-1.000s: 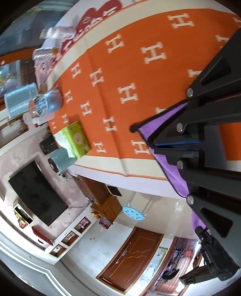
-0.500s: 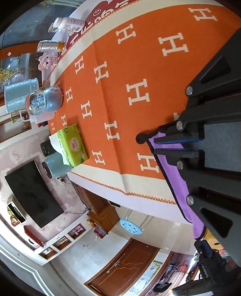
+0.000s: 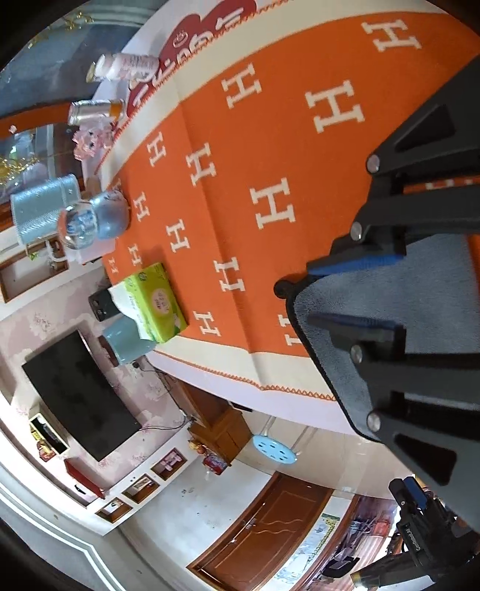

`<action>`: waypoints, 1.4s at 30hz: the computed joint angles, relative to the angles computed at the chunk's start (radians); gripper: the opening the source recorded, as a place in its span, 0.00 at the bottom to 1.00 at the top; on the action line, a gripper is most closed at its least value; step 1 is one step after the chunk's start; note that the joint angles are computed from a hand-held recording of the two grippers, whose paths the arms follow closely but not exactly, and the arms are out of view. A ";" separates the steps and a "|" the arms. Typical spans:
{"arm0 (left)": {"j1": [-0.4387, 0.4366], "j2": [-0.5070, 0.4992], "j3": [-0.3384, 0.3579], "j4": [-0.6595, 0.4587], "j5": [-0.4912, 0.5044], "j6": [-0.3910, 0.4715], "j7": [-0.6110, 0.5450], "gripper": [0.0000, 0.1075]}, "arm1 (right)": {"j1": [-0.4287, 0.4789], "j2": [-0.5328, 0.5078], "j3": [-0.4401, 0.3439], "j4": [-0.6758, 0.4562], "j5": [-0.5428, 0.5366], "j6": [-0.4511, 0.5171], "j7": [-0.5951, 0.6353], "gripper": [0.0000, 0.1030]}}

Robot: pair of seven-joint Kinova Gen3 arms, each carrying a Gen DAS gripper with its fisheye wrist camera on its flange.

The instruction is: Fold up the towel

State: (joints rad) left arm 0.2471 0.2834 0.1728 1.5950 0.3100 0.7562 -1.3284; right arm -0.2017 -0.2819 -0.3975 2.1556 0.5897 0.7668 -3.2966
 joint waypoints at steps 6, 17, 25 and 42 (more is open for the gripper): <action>0.024 -0.121 -0.005 0.044 -0.034 0.020 0.019 0.56 | -0.010 -0.092 -0.075 -0.043 -0.036 0.127 -0.007 0.45; 0.058 -0.413 0.003 0.188 -0.088 0.088 0.097 0.79 | 0.037 -0.288 -0.241 -0.142 -0.195 0.353 0.093 0.85; 0.069 -0.641 0.052 0.300 -0.101 0.186 0.158 0.85 | 0.071 -0.462 -0.349 -0.226 -0.376 0.548 0.183 0.97; 0.066 -0.996 0.195 0.409 -0.033 0.425 0.256 0.86 | 0.162 -0.756 -0.438 -0.439 -0.740 0.958 0.291 0.99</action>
